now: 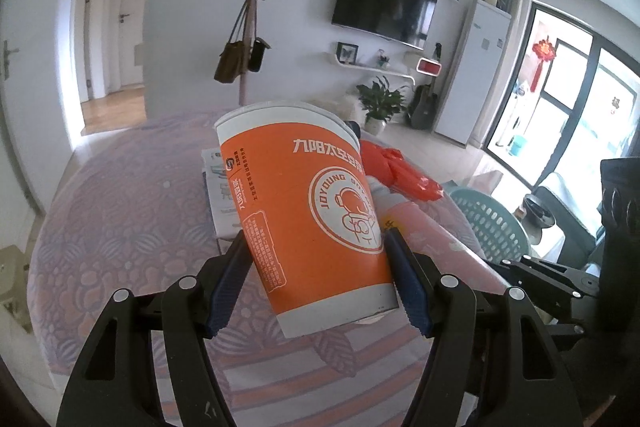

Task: Collect trash
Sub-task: 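Lift the orange cup with the left tool while the right tool lifts the pink bottle, then carry the orange cup and pink bottle over the blue basket and open both tools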

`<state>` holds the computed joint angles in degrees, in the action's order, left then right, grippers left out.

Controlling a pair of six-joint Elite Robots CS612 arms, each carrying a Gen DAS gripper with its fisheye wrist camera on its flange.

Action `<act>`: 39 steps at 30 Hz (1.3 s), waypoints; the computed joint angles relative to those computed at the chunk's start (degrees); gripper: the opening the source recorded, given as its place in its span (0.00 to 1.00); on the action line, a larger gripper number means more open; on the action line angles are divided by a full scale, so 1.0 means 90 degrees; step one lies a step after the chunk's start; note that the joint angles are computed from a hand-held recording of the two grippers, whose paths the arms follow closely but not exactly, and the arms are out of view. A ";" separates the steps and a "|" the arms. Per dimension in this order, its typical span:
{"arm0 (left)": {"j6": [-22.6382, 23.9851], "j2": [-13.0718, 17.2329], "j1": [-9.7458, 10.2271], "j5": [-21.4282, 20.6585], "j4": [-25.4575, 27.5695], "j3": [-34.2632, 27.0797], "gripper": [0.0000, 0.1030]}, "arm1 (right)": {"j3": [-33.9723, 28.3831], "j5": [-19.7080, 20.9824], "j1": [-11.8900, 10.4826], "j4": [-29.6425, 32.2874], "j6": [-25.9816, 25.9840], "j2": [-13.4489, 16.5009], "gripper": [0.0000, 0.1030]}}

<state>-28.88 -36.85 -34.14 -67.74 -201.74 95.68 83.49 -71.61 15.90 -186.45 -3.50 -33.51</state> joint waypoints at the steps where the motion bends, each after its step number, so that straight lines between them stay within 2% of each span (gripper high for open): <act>1: 0.0021 0.0003 -0.0002 -0.0013 0.0006 -0.0008 0.63 | -0.0002 -0.0025 -0.0005 -0.0028 0.0028 0.0006 0.44; 10: 0.0234 0.0031 -0.0022 -0.0066 0.0044 -0.0117 0.63 | 0.0029 -0.0694 0.0051 -0.0574 0.0070 0.0097 0.43; 21: 0.0246 0.0039 -0.0029 -0.0106 0.0004 -0.0098 0.63 | -0.0004 -0.0690 0.0009 -0.0654 0.0183 0.0147 0.42; 24: 0.0352 0.0036 -0.0045 -0.0123 -0.0015 -0.0115 0.63 | 0.0037 -0.0714 -0.0020 -0.0799 0.0244 0.0145 0.39; 25: 0.0379 0.0036 -0.0046 -0.0130 0.0003 -0.0141 0.63 | 0.0048 -0.0719 -0.0035 -0.0847 0.0266 0.0142 0.30; 26: 0.0407 0.0039 -0.0053 -0.0136 0.0017 -0.0164 0.63 | 0.0051 -0.0680 -0.0059 -0.0845 0.0260 0.0134 0.06; 27: 0.0448 0.0046 -0.0055 -0.0149 0.0039 -0.0203 0.63 | 0.0033 -0.0659 -0.0070 -0.0787 0.0256 0.0131 0.05; 29: 0.0514 0.0061 -0.0068 -0.0160 0.0068 -0.0264 0.63 | -0.0022 -0.0463 -0.0109 -0.0523 0.0156 0.0129 0.05; 30: 0.0515 0.0069 -0.0079 -0.0149 0.0085 -0.0290 0.63 | -0.0125 -0.0219 -0.0139 -0.0086 -0.0034 0.0158 0.05; 31: 0.0496 0.0079 -0.0088 -0.0138 0.0102 -0.0315 0.63 | -0.0184 -0.0057 -0.0186 0.0103 0.0043 0.0200 0.05; 33: 0.0420 0.0083 -0.0082 -0.0135 0.0112 -0.0310 0.63 | -0.0333 0.0627 -0.0341 0.0500 0.0249 0.0345 0.05; 35: 0.0348 0.0069 -0.0093 -0.0049 0.0117 -0.0254 0.63 | -0.0369 0.1479 -0.0527 0.0175 0.0417 0.0507 0.05; 36: 0.0299 0.0060 -0.0091 -0.0021 0.0120 -0.0215 0.63 | -0.0364 0.1566 -0.0570 0.0038 0.0460 0.0534 0.05; 38: 0.0199 0.0039 -0.0081 0.0044 0.0146 -0.0154 0.63 | -0.0319 0.1281 -0.0605 -0.0118 0.0309 0.0495 0.06; 39: 0.0159 0.0031 -0.0074 0.0052 0.0136 -0.0133 0.63 | -0.0313 0.1313 -0.0643 -0.0050 0.0263 0.0470 0.07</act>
<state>-27.45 -36.57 -34.81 -67.27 -200.51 94.49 80.67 -59.79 10.11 -186.90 -1.13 -29.28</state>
